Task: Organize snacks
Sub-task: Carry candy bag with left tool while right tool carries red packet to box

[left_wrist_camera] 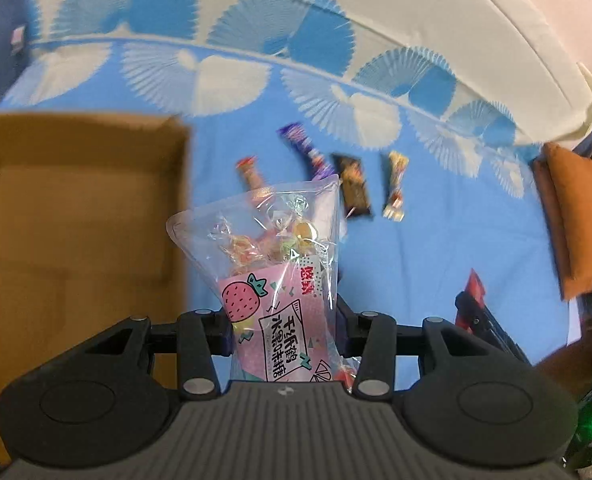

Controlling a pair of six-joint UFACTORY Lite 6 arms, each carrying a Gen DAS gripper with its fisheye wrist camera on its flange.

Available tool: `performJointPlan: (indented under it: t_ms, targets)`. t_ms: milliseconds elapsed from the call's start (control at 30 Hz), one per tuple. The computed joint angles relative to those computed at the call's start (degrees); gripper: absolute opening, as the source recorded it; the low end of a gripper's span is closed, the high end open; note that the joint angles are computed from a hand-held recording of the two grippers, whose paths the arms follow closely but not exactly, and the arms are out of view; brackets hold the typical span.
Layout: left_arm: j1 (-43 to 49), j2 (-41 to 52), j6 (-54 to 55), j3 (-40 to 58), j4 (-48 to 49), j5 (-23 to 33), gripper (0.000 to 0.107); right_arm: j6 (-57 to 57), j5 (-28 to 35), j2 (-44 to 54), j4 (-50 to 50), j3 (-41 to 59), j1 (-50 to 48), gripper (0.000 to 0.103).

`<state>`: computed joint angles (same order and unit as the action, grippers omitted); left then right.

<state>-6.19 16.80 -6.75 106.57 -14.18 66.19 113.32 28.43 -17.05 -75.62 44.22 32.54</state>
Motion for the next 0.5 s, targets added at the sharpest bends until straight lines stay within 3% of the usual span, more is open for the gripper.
performJointPlan:
  t_ms: [167, 267, 500]
  targets:
    - [11.15, -22.05, 9.09, -20.15, 0.59, 3.24, 0.049, -2.57, 14.68, -2.22, 9.92, 4.34, 24.93, 0.046]
    - [24.05, -31.86, 19.12, -26.84, -1.82, 8.08, 0.049, -2.86, 18.75, 1.66, 12.87, 10.64, 35.74, 0.046]
    - [56.32, -40.72, 45.63, -35.21, -10.12, 19.01, 0.049, -6.62, 22.79, 14.94, 18.08, 27.04, 48.81, 0.046]
